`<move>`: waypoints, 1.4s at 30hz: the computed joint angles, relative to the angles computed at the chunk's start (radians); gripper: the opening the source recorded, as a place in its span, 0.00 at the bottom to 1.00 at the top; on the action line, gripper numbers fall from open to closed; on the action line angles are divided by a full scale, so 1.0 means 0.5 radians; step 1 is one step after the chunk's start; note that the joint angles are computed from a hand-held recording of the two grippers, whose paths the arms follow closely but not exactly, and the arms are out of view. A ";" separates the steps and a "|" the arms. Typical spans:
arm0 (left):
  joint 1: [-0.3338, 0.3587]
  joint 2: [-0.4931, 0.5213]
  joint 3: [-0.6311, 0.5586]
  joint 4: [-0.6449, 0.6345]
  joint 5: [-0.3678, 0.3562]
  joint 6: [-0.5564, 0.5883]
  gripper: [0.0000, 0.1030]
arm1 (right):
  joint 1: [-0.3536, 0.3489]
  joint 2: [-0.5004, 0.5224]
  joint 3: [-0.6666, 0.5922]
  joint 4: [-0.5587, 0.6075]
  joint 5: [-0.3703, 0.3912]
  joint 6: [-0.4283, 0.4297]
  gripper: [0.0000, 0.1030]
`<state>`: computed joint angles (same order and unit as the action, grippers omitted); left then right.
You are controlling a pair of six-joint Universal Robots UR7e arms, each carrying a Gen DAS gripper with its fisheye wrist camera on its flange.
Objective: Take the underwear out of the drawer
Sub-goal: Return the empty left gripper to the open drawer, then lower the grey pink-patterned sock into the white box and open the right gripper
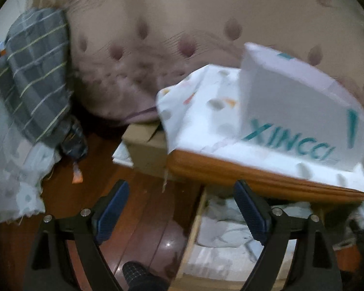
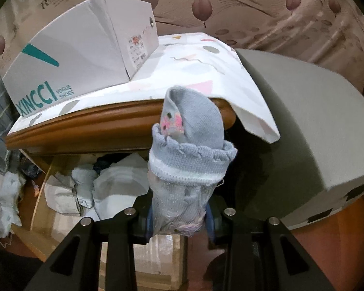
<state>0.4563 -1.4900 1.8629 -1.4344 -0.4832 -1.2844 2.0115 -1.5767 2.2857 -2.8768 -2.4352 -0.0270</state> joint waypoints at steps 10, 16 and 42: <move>0.045 -0.052 0.130 0.218 0.080 -0.161 0.84 | 0.244 0.026 -0.426 0.318 -0.079 -0.077 0.32; 0.045 -0.068 0.100 0.428 0.118 -0.253 0.86 | 0.364 0.212 -0.888 0.551 0.037 -0.188 0.32; 0.229 -0.253 0.197 -0.097 -0.209 -0.029 0.86 | 0.157 0.972 -1.752 1.356 -0.021 -0.040 0.46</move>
